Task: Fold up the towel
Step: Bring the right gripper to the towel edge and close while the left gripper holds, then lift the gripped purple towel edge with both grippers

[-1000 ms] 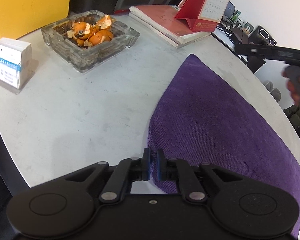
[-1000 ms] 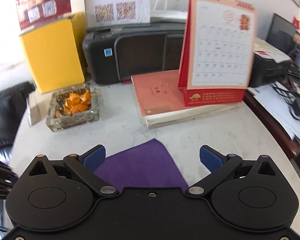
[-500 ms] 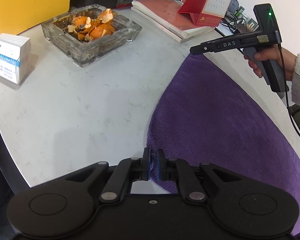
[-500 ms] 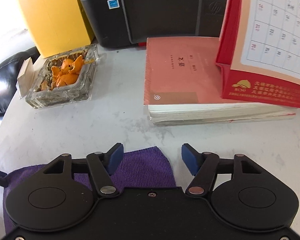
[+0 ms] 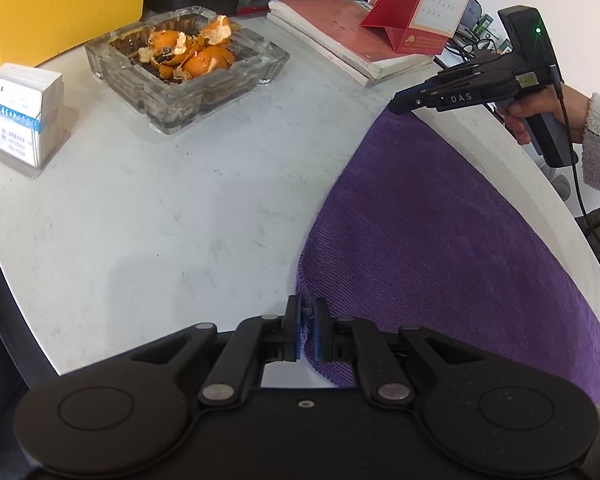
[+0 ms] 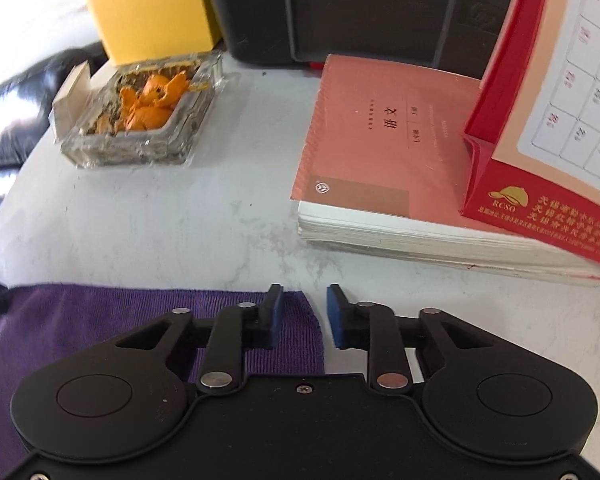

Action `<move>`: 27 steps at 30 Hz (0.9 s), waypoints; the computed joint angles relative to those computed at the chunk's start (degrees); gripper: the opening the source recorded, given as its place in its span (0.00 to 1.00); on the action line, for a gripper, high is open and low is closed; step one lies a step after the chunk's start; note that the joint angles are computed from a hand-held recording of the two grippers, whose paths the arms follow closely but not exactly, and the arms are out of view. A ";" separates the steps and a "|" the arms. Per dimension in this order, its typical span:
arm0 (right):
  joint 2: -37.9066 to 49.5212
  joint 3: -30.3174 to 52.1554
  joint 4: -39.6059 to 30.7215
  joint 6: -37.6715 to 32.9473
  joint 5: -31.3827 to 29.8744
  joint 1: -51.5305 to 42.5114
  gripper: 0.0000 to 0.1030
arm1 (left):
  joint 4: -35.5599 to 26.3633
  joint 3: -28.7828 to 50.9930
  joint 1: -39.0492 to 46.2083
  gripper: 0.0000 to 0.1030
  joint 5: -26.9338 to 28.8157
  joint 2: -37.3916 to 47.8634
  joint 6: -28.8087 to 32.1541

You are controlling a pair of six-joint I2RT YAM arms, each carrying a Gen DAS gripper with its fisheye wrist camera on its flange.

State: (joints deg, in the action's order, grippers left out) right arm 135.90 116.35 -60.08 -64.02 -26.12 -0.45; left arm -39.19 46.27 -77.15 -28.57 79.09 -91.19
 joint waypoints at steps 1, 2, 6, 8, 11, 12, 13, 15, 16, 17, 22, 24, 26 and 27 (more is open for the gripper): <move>-0.35 -0.41 0.00 -1.04 0.34 0.18 0.11 | -0.04 0.09 0.11 0.06 0.07 0.07 0.17; -0.81 -1.04 0.29 -1.93 0.72 0.39 0.10 | -0.12 0.24 0.21 0.06 0.12 0.18 0.34; -3.10 -4.40 3.04 -4.17 2.60 1.44 0.03 | -0.35 0.53 0.38 0.06 0.27 0.33 0.88; -4.33 -6.33 5.15 -3.94 3.04 1.63 0.03 | -0.50 0.67 0.35 0.06 0.33 0.38 1.04; -4.46 -5.77 4.16 -3.43 1.36 1.00 0.03 | -0.74 1.03 0.45 0.06 0.83 0.53 2.18; -4.46 -5.49 3.74 -3.26 0.84 0.75 0.03 | -0.93 1.23 0.47 0.06 0.91 0.68 2.47; -4.66 -5.57 3.72 -3.19 0.53 0.48 0.03 | -1.11 1.44 0.50 0.06 0.97 0.82 2.73; -4.92 -5.80 3.70 -3.32 0.28 0.19 0.03 | -1.23 1.79 0.57 0.06 1.02 1.03 3.22; -4.98 -5.78 3.48 -3.39 0.08 -0.03 0.03 | -1.21 1.94 0.58 0.06 1.02 1.08 3.44; -5.02 -5.77 3.29 -3.44 -0.09 -0.21 0.03 | -1.08 2.00 0.56 0.07 0.92 1.05 3.76; -5.03 -5.90 3.06 -3.40 -0.36 -0.36 0.03 | -2.42 3.60 1.42 0.14 1.37 2.60 5.18; -5.00 -6.02 3.07 -3.31 -0.50 -0.35 0.03 | -3.15 4.24 1.73 0.15 1.27 3.20 5.73; -4.88 -6.06 3.09 -3.24 -0.48 -0.29 0.03 | -3.07 4.37 1.98 0.15 1.50 3.51 6.21; -4.83 -6.09 3.11 -3.27 -0.39 -0.28 0.03 | -2.81 4.22 1.88 0.15 1.25 3.59 6.22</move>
